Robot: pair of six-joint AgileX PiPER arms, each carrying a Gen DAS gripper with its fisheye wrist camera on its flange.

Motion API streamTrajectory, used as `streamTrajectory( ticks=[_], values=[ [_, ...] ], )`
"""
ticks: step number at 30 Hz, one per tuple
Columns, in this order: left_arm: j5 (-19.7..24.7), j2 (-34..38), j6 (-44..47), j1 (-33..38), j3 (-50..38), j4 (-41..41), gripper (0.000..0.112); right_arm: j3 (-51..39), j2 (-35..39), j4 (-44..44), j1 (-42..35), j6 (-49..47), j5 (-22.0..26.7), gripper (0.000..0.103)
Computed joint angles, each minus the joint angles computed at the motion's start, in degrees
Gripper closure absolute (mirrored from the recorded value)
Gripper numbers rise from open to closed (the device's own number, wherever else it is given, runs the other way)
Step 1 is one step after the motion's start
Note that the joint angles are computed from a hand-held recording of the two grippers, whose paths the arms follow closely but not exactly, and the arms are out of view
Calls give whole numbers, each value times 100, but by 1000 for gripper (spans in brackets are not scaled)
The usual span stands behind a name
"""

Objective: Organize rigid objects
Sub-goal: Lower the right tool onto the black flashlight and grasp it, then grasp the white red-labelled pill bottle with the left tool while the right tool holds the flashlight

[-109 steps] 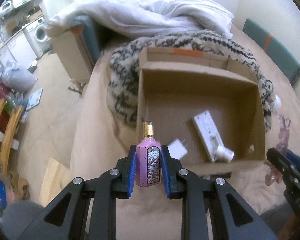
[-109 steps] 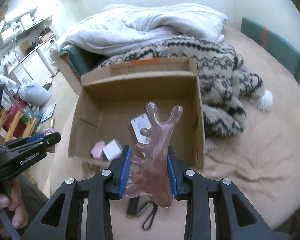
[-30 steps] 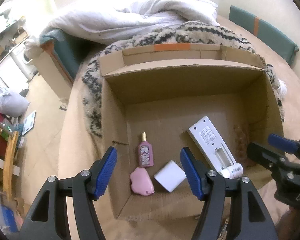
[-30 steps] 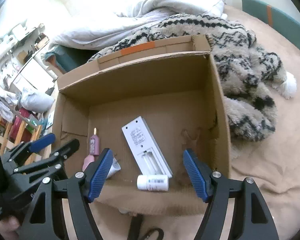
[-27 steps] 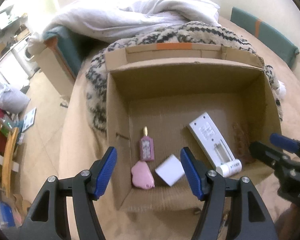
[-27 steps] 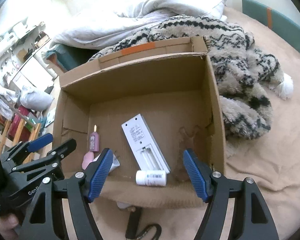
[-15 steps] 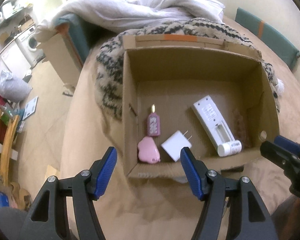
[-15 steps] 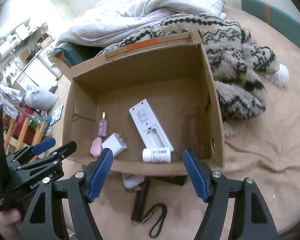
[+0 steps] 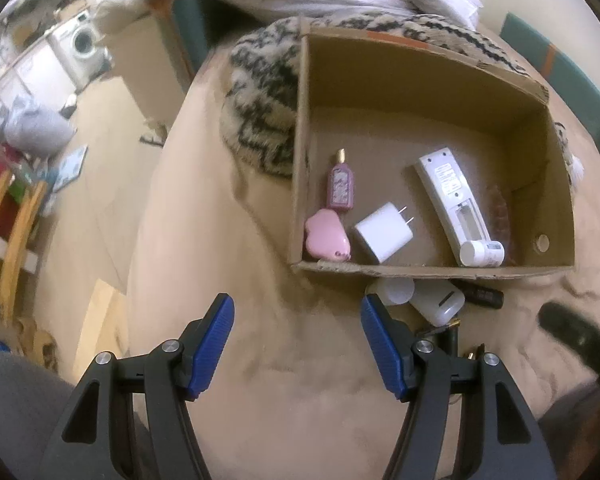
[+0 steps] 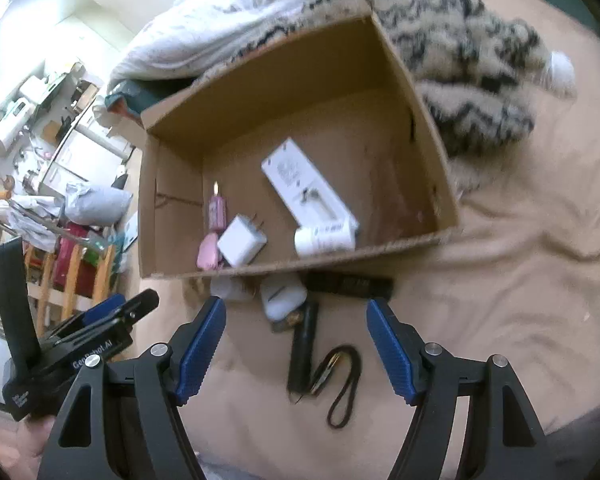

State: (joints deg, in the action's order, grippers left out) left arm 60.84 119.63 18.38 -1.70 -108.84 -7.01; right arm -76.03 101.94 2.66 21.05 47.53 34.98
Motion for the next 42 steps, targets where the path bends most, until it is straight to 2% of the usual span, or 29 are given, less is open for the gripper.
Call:
streamTrajectory(
  ticks=[6, 14, 15, 16, 17, 19, 20, 22, 24, 27, 28, 30, 35, 36, 37, 42],
  values=[
    [368, 192, -226, 89, -290, -57, 49, -86, 522, 1442, -200, -994, 126, 27],
    [627, 270, -188, 139, -454, -191, 49, -605, 1164, 1062, -135, -566, 900, 27],
    [652, 279, -200, 145, -475, -208, 49, -658, 1217, 1020, -117, -525, 953, 30],
    [679, 283, -203, 161, -493, -239, 49, -679, 1242, 1090, -119, -560, 959, 41],
    [691, 282, -210, 165, -499, -256, 49, -628, 1231, 1144, -111, -595, 910, 45],
    [718, 277, -201, 187, -512, -295, 49, -584, 1119, 634, 11, -141, 890, 55],
    [726, 280, -199, 194, -518, -301, 49, -508, 1028, 462, 41, 44, 798, 56],
    [742, 287, -209, 199, -523, -305, 49, -299, 891, 750, -66, -139, 350, 56],
    [780, 321, -245, 178, -559, -294, 49, -401, 939, 867, -89, -361, 243, 56],
    [799, 341, -250, 130, -557, -255, 49, -1059, 1338, 972, 23, -858, 573, 57],
    [755, 316, -243, 111, -505, -228, 49, -1418, 1577, 905, 76, -945, 844, 62],
    [708, 294, -227, 88, -447, -199, 49, -2048, 2075, 587, 249, -823, 1392, 68],
    [700, 377, -338, 82, -501, -70, 49, -2727, 2674, -73, 569, -485, 2018, 69],
    [729, 410, -366, 84, -542, -58, 49, -2858, 2713, -225, 631, -425, 2168, 76],
    [764, 452, -392, 88, -595, -43, 49, -2812, 2661, -281, 657, -389, 2152, 82],
    [750, 502, -405, 57, -584, 17, 49, -1958, 1873, 145, 524, -477, 1677, 84]
  ],
)
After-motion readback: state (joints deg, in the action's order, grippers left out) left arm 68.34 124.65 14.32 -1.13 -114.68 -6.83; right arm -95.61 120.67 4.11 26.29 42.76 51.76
